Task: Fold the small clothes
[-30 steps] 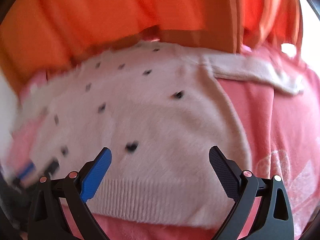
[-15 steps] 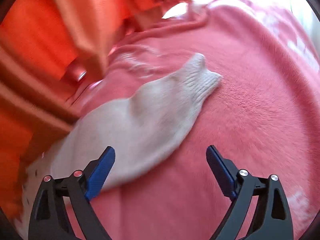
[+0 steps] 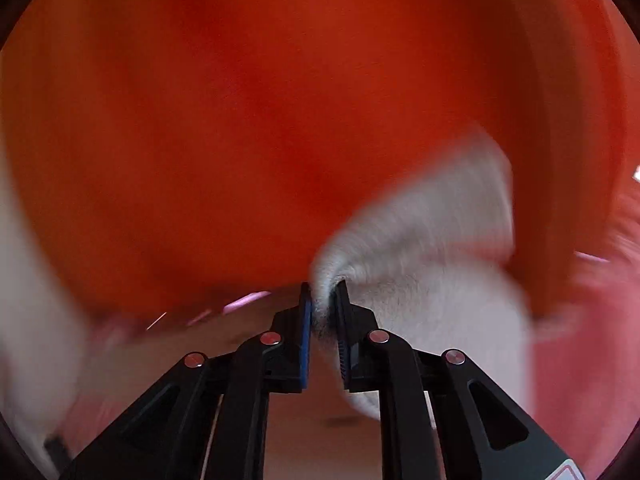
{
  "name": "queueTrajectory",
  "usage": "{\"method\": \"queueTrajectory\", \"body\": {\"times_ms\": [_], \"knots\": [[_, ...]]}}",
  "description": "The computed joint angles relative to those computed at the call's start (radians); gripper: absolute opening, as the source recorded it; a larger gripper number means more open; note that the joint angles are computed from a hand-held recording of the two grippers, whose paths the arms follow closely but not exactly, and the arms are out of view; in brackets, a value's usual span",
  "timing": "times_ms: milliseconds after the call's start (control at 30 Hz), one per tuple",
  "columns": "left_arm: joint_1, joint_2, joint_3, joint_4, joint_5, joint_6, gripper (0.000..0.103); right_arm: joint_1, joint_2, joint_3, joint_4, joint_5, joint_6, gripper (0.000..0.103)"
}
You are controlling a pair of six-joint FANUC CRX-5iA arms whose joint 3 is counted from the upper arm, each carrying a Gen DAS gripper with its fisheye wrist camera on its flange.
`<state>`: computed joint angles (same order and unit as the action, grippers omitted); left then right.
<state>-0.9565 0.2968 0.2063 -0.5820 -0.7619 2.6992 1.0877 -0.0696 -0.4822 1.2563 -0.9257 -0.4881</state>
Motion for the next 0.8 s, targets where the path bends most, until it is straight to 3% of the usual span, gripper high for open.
{"method": "queueTrajectory", "body": {"times_ms": [67,167,267,333,400,467,600,800], "knots": [[-0.006,0.006,0.015,-0.033,-0.034,0.003,0.095,-0.011,0.139,0.119,-0.145,0.115,0.140,0.026],[0.022,-0.002,0.006,-0.012,-0.042,-0.012,0.096,0.009,0.241,0.193,-0.299,0.126,0.217,0.026],[0.066,-0.027,-0.034,0.034,0.013,0.019,0.096,0.033,0.161,0.081,-0.277,0.120,0.056,0.029],[0.101,-0.040,-0.063,0.088,0.069,0.002,0.097,0.076,0.083,0.016,-0.304,0.031,-0.013,0.037],[0.143,-0.039,-0.083,0.169,0.122,-0.049,0.098,0.106,0.012,-0.050,-0.340,-0.037,-0.071,0.043],[0.186,-0.026,-0.091,0.260,0.162,-0.116,0.098,0.148,-0.072,-0.137,-0.337,-0.070,-0.216,0.049],[0.227,0.010,-0.055,0.308,0.191,-0.105,0.098,0.155,-0.222,-0.314,-0.321,-0.037,-0.453,0.051],[0.269,0.169,0.089,0.455,0.162,-0.206,0.097,0.053,-0.248,-0.399,-0.199,0.097,-0.583,0.051]]}}
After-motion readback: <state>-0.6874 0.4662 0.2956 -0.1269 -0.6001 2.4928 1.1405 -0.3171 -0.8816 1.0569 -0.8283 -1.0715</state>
